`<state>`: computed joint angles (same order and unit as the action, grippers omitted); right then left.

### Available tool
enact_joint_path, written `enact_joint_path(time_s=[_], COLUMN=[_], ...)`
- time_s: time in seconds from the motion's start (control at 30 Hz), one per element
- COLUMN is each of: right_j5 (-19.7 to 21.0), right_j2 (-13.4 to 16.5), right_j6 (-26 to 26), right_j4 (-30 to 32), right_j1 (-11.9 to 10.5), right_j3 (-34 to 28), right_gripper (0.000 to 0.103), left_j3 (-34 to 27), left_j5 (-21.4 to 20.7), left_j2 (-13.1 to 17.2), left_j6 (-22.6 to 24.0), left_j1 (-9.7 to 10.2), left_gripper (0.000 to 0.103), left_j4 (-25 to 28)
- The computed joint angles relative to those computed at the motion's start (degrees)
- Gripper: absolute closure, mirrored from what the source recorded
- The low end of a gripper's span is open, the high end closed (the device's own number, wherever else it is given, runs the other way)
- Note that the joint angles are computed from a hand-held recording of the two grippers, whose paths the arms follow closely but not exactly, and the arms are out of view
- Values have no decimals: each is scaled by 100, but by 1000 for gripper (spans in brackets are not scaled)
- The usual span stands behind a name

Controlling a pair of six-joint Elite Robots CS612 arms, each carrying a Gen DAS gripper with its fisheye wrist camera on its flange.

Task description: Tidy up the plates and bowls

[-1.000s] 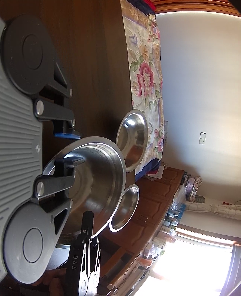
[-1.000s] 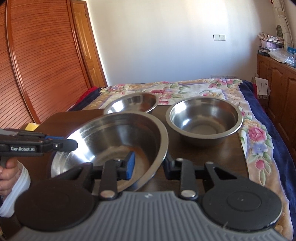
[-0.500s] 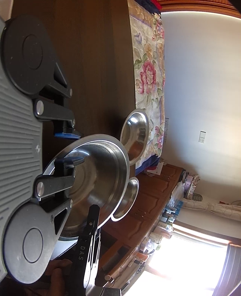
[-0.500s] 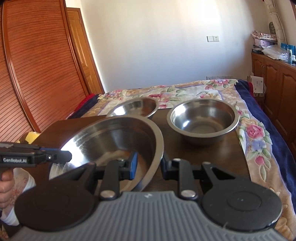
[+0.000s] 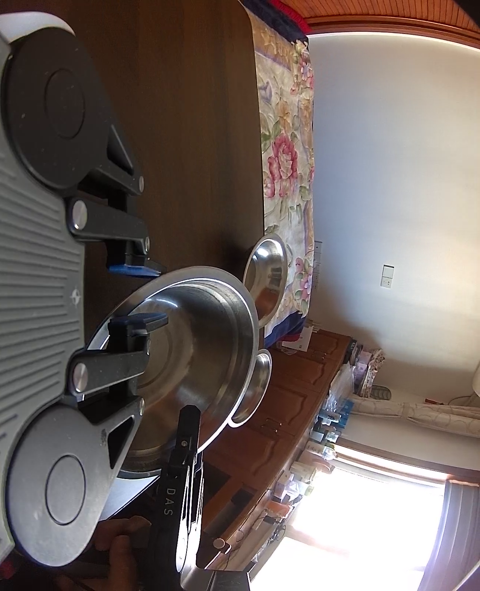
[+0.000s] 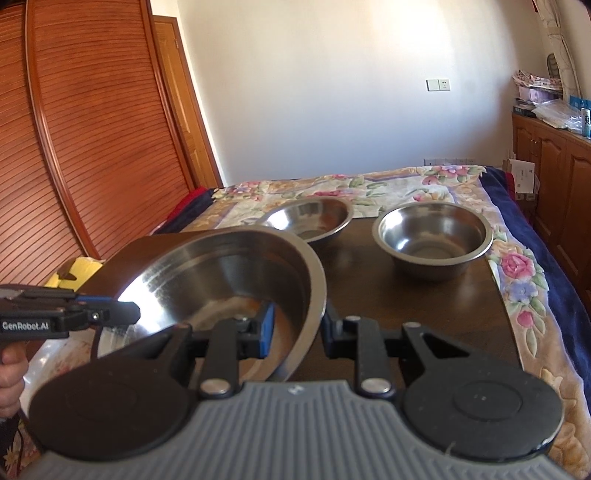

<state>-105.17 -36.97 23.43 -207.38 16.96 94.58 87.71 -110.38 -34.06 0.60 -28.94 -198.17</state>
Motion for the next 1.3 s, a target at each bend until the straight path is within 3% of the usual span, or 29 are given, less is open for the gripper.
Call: enact_joint_path(time_s=[0.8,1.3], right_j5=[-97,-41], right_j2=[-120,-88], right_j6=[152,213], right_j4=[-153,-50], right_j1=[218,280], right_j3=[274,337], right_gripper=[75,75], left_j3=[627,817], left_j5=[-122,-147], left_j2=[-175,-210], left_j6=[32,178], left_j1=[75,100], left_gripper=[81,81], left_j4=[-514,-382])
